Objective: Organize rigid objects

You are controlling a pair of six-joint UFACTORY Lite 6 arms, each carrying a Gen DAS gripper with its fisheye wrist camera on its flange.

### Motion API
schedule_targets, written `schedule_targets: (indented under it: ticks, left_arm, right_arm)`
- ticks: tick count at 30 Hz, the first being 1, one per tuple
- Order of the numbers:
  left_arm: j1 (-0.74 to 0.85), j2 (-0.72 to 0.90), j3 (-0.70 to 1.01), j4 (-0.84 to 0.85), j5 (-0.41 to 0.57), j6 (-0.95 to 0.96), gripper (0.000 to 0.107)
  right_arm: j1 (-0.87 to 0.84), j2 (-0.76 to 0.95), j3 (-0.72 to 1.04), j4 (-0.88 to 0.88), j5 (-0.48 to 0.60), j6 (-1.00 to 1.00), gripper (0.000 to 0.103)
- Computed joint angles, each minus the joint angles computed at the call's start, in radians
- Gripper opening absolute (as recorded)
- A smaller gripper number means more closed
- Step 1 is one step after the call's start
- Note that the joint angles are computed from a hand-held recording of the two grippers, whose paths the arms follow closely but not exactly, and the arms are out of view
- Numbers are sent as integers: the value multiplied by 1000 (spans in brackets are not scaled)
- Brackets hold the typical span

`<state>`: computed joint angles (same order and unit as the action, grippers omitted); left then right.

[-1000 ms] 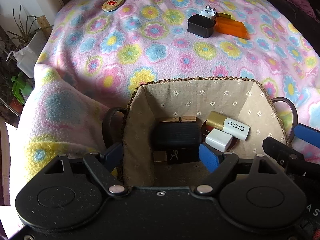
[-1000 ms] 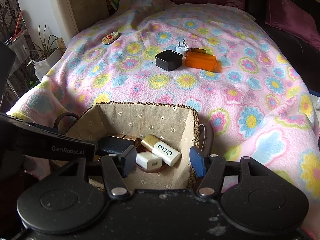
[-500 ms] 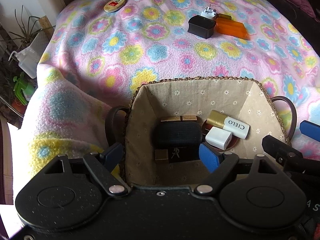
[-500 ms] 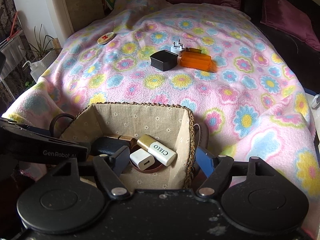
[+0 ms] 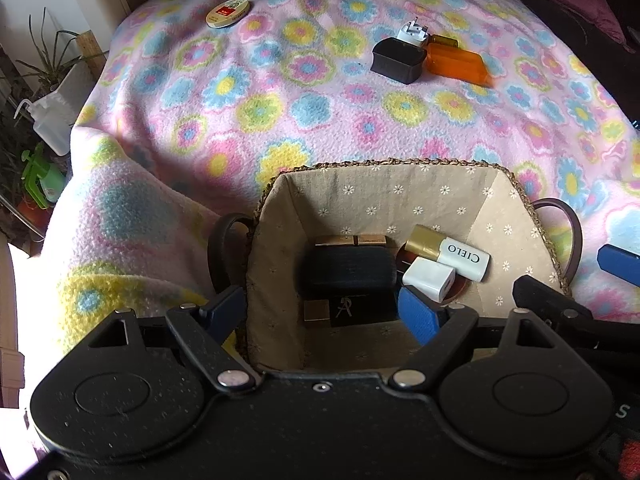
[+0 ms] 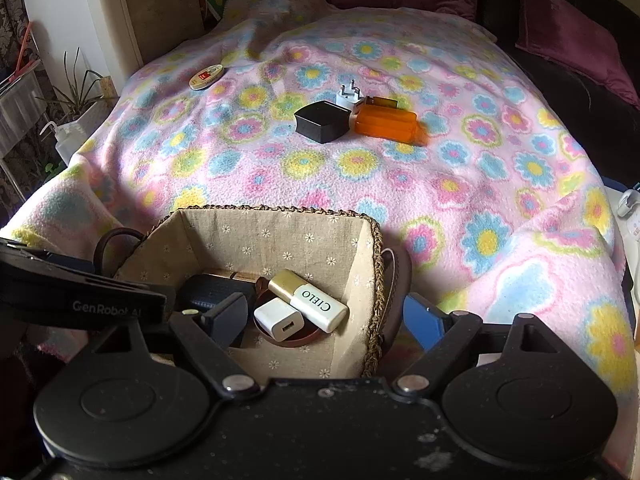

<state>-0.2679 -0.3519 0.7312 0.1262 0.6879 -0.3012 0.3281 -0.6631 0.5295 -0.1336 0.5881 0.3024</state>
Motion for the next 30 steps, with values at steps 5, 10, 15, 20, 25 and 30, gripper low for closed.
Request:
schedule_targets:
  ticks: [5, 10, 15, 20, 25, 30]
  left_arm:
    - [-27, -13, -8, 32, 16, -41, 81]
    - [-28, -29, -17, 32, 19, -46, 81]
    - [20, -63, -34, -59, -1, 46, 80]
    - [30, -66, -35, -78, -9, 63, 80]
    - [26, -65, -36, -70, -8, 54, 80]
    - [1, -55, -34, -31, -3, 8, 81]
  right_arm:
    - [0, 3, 0, -4, -4, 6, 88]
    - [-9, 2, -1, 2, -4, 1, 89]
    - [-22, -11, -6, 2, -5, 16, 92]
    - [-19, -10, -7, -8, -3, 36, 92]
    - [-5, -7, -5, -31, -1, 64, 92]
    - [2, -6, -5, -42, 1, 78, 93]
